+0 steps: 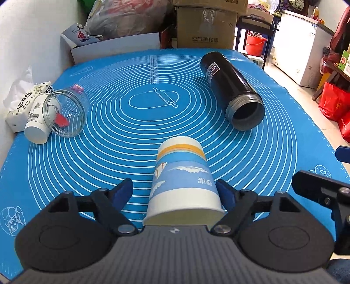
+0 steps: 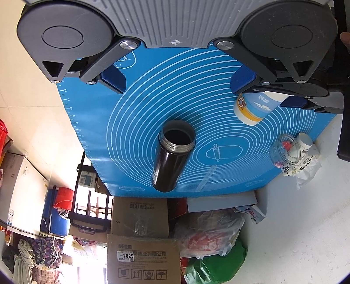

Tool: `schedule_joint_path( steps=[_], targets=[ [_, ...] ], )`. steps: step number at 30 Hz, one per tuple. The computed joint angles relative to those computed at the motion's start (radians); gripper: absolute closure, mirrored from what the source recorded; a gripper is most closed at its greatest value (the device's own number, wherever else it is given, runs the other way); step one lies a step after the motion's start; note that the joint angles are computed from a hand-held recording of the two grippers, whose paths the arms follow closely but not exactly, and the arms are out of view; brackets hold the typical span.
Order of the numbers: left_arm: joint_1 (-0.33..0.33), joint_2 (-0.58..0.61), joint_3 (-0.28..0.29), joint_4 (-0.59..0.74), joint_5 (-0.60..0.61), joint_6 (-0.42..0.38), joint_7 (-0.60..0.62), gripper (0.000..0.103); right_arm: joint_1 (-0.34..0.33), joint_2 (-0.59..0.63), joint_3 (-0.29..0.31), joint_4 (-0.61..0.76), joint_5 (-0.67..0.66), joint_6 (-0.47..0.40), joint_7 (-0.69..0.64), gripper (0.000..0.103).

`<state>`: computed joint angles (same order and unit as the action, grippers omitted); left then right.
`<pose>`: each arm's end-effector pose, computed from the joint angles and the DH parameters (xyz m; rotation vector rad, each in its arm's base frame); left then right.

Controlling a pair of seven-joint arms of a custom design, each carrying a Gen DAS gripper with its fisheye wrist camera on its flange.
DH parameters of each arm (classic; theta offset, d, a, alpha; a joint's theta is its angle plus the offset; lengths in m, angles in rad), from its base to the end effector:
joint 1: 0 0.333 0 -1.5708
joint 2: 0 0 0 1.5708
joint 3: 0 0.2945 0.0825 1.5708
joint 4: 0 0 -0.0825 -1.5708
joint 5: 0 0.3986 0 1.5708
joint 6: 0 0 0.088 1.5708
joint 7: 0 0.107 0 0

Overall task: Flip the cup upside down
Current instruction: 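Lift the paper cup with the left gripper and pass it toward the right gripper, then grasp the paper cup with the right gripper while the left gripper releases it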

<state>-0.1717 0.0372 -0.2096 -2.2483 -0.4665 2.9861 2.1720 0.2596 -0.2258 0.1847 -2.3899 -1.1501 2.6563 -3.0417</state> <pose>0.5501 -0.1859 0.3948 -1.2929 2.2931 -0.8404 0.4494 0.2433 0.4146 -1.4417 1.9376 -0.8372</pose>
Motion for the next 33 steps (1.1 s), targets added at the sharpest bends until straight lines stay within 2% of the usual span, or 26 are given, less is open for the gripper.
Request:
schedule_joint_path(
  steps=[3,8,14,18,20,23,25,27,29,33],
  targets=[
    [0.001,-0.002,-0.001,-0.001,-0.013,0.002,0.006,0.021,0.003,0.001,0.001,0.002,0.004,-0.005,-0.005,0.0],
    [-0.003,-0.023,-0.008,-0.007,-0.11,-0.007,0.1,0.021,0.004,0.0,0.002,0.004,0.001,-0.008,-0.004,0.0],
    [-0.026,-0.086,0.013,-0.008,-0.368,-0.05,0.313,0.021,0.006,-0.02,0.007,0.006,0.006,-0.029,-0.017,0.0],
    [-0.055,-0.138,0.044,-0.022,-0.502,-0.008,0.435,0.018,0.007,-0.037,0.01,0.022,0.022,-0.061,-0.048,0.0],
    [-0.059,-0.153,0.062,-0.02,-0.535,0.008,0.456,0.017,0.009,-0.032,0.008,0.042,0.051,-0.067,-0.083,0.0],
    [-0.059,-0.151,0.082,-0.008,-0.558,0.058,0.476,0.009,0.015,-0.005,0.002,0.082,0.095,-0.053,-0.14,0.0],
    [-0.04,-0.135,0.081,-0.003,-0.507,0.093,0.425,0.009,0.022,0.023,-0.01,0.113,0.148,-0.025,-0.186,0.0],
    [0.005,-0.113,0.072,-0.002,-0.362,0.11,0.277,0.009,0.028,0.058,-0.027,0.144,0.221,0.013,-0.241,0.0],
    [0.032,-0.094,0.077,0.005,-0.277,0.11,0.19,0.009,0.037,0.101,-0.041,0.182,0.309,0.038,-0.305,0.0],
    [0.077,-0.033,0.091,0.033,-0.165,0.107,0.084,0.009,0.063,0.197,-0.047,0.286,0.419,0.0,-0.418,0.0]
  ],
)
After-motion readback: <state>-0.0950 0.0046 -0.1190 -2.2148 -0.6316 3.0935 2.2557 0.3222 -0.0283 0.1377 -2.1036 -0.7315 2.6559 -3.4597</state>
